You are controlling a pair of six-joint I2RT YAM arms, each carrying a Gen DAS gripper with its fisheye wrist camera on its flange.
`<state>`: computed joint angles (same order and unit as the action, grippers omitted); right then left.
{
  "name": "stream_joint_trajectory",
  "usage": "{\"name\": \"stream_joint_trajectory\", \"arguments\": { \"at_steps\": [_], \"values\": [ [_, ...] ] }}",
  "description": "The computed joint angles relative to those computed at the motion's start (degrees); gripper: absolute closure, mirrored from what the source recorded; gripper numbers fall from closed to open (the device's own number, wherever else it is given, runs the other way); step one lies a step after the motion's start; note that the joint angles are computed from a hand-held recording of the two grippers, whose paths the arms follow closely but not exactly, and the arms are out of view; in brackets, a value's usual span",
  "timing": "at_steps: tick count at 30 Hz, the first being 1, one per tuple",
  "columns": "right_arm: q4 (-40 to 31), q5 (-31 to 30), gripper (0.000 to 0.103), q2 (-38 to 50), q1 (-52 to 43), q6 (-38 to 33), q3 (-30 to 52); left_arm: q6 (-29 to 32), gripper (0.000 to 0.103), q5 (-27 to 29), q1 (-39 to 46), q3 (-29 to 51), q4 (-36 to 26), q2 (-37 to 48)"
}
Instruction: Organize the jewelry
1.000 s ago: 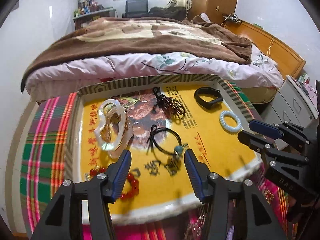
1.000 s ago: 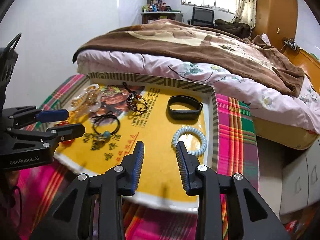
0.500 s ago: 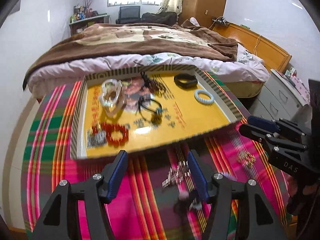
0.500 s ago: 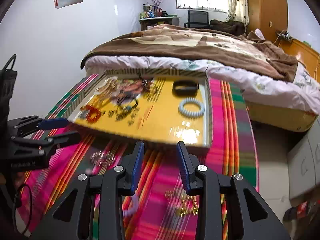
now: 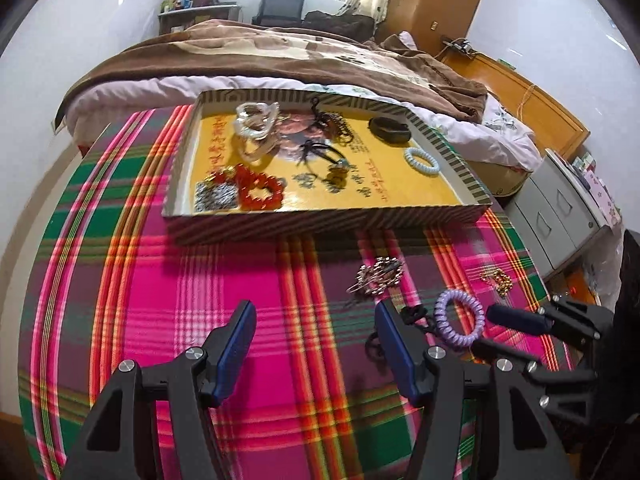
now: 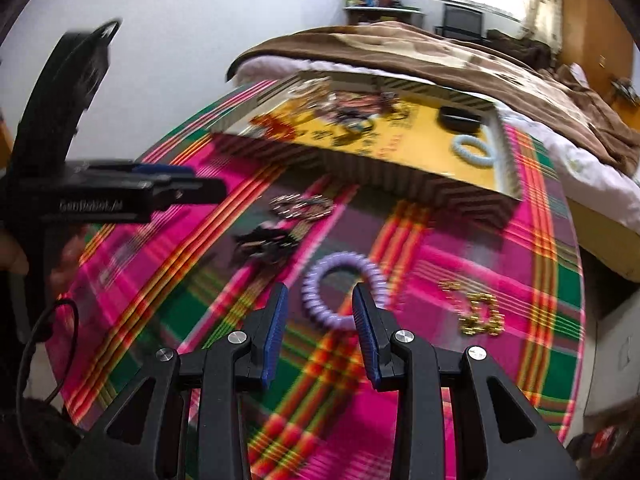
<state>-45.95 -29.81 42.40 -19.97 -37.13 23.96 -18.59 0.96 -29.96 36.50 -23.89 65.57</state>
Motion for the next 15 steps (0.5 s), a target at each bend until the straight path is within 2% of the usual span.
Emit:
{"name": "stream_joint_trajectory", "arguments": {
  "at_steps": [6, 10, 11, 14, 15],
  "values": [
    [5.79, 8.73, 0.069, -0.26, 11.21, 8.15, -2.81, 0.2, 0.042, 1.12, 1.49, -1.03, -0.36, -0.94],
    [6.81, 9.68, 0.07, -0.9, 11.62, 10.11, -3.6, 0.3, 0.041, 1.58, 0.98, -1.0, -0.13, -0.54],
    [6.67, 9.9, 0.073, -1.28, 11.52, 10.4, -3.68, 0.33, 0.04, 1.64, 0.77, -0.99, 0.01, -0.43],
    [6.06, 10.55, 0.092, -1.68, 10.78, 10.85, -3.47, 0.28, 0.039, 2.04, 0.03, -0.56, 0.39, 0.41],
    [5.63, 9.88, 0.093, -1.3, 9.48, 10.13, -3.23, 0.18, 0.039, 2.1, -0.32, -0.43, 0.52, 0.73]
  ]
}}
